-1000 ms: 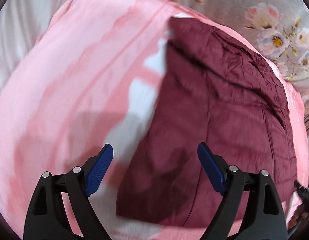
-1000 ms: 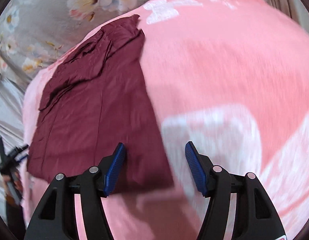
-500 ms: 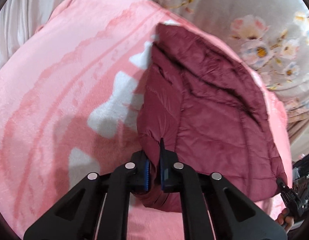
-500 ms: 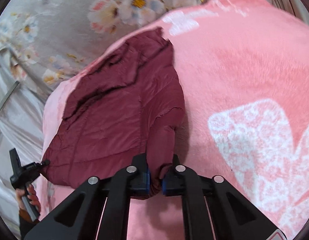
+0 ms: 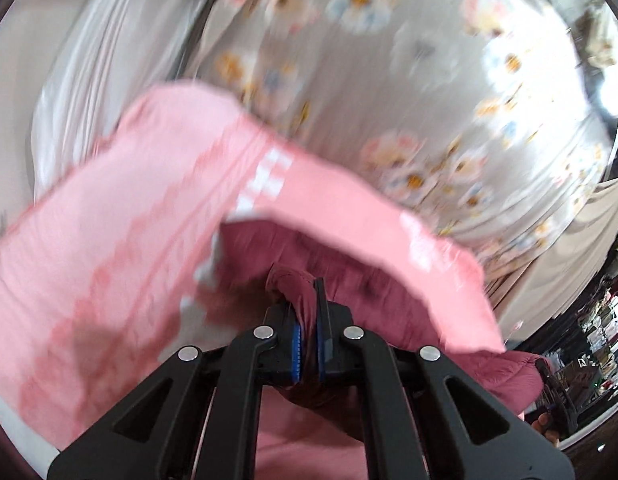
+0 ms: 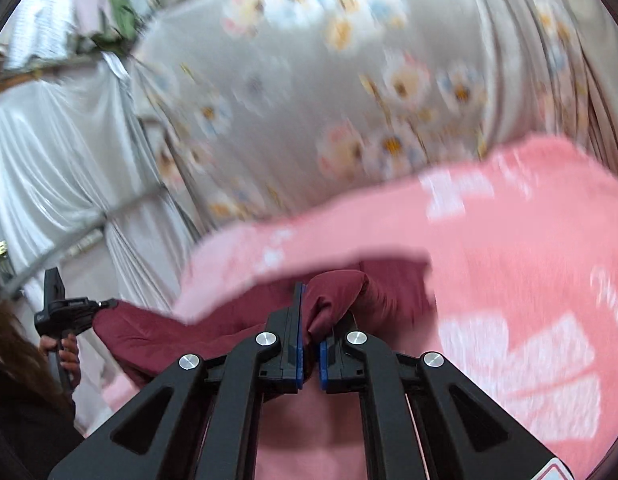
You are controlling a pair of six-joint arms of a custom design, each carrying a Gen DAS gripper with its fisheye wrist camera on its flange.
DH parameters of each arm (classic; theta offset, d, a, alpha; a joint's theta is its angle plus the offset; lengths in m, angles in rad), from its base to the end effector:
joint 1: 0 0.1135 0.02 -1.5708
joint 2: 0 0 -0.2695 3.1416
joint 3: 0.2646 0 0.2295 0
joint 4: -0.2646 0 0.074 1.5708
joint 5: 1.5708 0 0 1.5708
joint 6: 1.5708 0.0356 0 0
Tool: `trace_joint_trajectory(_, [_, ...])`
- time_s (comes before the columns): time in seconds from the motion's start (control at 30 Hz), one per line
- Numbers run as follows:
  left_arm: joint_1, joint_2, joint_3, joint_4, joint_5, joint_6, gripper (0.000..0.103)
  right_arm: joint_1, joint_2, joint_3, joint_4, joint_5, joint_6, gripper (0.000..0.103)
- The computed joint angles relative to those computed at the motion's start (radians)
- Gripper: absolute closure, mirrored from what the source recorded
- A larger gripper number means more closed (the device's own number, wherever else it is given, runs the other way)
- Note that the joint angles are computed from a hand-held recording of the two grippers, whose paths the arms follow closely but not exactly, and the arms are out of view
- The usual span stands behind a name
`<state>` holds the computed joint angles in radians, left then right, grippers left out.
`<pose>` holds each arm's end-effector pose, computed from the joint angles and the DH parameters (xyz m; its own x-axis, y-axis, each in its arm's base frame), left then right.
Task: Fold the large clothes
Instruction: 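Grasp the folded jacket with both tools and lift it off the blanket, then lower the jacket onto the blanket and open both tools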
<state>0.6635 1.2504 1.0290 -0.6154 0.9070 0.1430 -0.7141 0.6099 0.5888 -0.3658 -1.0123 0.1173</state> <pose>0.1974 0.1187 0.3080 -0.5738 -0.3371 -0.7464 0.1192 0.8672 -0.4834 0.1013 -0.0478 0.2882 -0.3120 0.3525 -0.8823 -0.2114 0.8796 0.4262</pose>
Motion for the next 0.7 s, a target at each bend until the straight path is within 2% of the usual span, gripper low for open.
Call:
trace_joint_trajectory(0.07, [-0.020, -0.019, 0.026, 0.062, -0.002, -0.078, 0.099, 0.067, 0.052, -0.023, 0.215, 0.063, 0.188, 0.098])
trace_joint_trajectory(0.13, [-0.097, 0.010, 0.062, 0.138, -0.080, -0.168, 0.098, 0.169, 0.187, -0.017, 0.371, 0.183, 0.304, 0.098])
trace_joint_trajectory(0.23, [-0.292, 0.144, 0.153, 0.219, -0.320, -0.245, 0.097, 0.356, 0.470, 0.047, 0.512, 0.440, 0.348, 0.098])
trace_joint_trajectory(0.27, [-0.376, 0.241, 0.211, 0.242, -0.437, -0.262, 0.097, 0.405, 0.556, 0.077, 0.538, 0.510, 0.350, 0.098])
trace_joint_trajectory(0.37, [-0.501, 0.466, 0.356, 0.260, -0.655, -0.276, 0.096, 0.530, 0.825, 0.193, 0.581, 0.700, 0.340, 0.098])
trace_joint_trajectory(0.43, [-0.556, 0.635, 0.470, 0.247, -0.775, -0.282, 0.095, 0.573, 0.960, 0.265, 0.580, 0.778, 0.325, 0.098])
trace_joint_trajectory(0.5, [-0.586, 0.780, 0.580, 0.214, -0.850, -0.286, 0.095, 0.604, 1.070, 0.328, 0.573, 0.839, 0.319, 0.098])
trace_joint_trajectory(0.6, [-0.608, 0.947, 0.709, 0.167, -0.908, -0.278, 0.094, 0.630, 1.210, 0.413, 0.566, 0.904, 0.316, 0.098])
trace_joint_trajectory(0.7, [-0.617, 1.028, 0.758, 0.164, -0.933, -0.266, 0.092, 0.638, 1.298, 0.473, 0.552, 0.929, 0.321, 0.098])
